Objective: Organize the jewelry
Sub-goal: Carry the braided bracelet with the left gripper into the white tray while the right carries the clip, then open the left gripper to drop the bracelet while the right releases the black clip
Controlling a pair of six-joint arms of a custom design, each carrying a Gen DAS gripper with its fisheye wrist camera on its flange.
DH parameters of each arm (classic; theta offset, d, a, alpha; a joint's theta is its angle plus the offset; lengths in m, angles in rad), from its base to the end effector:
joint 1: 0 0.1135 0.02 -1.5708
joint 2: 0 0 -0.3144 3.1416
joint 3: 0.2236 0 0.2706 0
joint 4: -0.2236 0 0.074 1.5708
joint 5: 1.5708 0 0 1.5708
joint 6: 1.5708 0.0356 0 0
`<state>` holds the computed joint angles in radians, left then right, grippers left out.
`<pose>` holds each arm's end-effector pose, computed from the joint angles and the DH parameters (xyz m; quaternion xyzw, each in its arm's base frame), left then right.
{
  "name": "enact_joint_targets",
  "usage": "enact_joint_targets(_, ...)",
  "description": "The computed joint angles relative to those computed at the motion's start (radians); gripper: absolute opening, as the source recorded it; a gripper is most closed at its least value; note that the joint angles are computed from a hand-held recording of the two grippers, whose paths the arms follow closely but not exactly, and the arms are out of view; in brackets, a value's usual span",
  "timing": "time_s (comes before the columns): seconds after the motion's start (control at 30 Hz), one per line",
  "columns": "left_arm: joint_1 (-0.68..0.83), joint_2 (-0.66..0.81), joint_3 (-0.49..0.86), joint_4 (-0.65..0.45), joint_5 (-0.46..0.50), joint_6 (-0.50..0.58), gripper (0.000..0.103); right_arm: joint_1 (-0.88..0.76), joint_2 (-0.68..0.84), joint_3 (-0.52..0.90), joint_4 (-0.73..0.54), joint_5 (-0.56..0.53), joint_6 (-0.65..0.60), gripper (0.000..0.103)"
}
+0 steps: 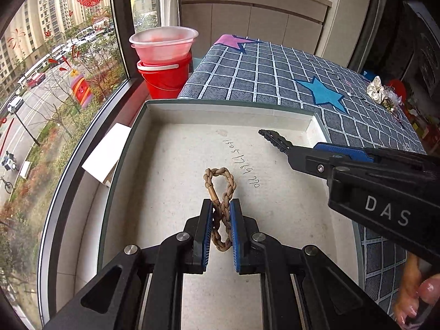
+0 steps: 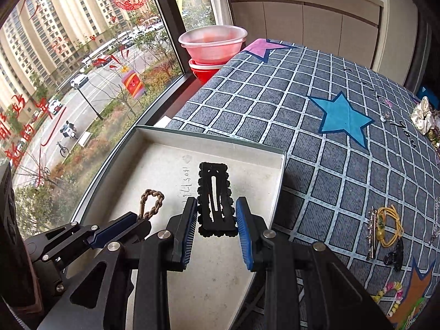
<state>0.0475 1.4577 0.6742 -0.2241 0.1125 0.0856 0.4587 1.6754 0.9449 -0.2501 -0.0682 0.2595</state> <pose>0.2721 0.0089 0.1897 0.0339 0.9586 -0.0354 0.2804 0.3131 0.1573 0.2038 -0.1049 0.9505 0.1327 0.2607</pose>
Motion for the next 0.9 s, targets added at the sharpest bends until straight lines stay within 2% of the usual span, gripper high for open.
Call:
enact_joint_targets(0.43,-0.030,0.005,-0.024,0.003,-0.075,-0.009,0.021,-0.003,0.106,0.057,-0.052,-0.032,-0.021,0.033)
enact_joint_targets(0.53,-0.028,0.001,-0.023,-0.006,-0.079,-0.013,0.021,0.001,0.099,0.062,-0.060,-0.041,-0.023,0.044)
enact_joint_targets(0.6,-0.026,-0.001,-0.020,-0.014,-0.081,-0.017,0.021,-0.003,0.086,0.061,-0.061,-0.037,-0.018,0.057)
enact_joint_targets(0.73,-0.037,-0.020,-0.030,-0.004,-0.087,-0.022,0.021,-0.032,0.029,0.043,-0.054,-0.062,0.004,0.061)
enact_joint_targets(0.77,-0.043,-0.025,-0.033,-0.001,-0.093,-0.025,0.025,-0.039,0.007,0.033,-0.052,-0.061,0.006,0.065)
enact_joint_targets(0.83,-0.047,-0.044,-0.044,0.004,-0.102,-0.035,0.103,-0.051,-0.039,0.010,-0.050,-0.057,0.012,0.071)
enact_joint_targets(0.9,-0.049,-0.093,-0.075,0.042,-0.110,-0.053,0.103,-0.066,-0.081,-0.013,-0.055,-0.064,0.020,0.073)
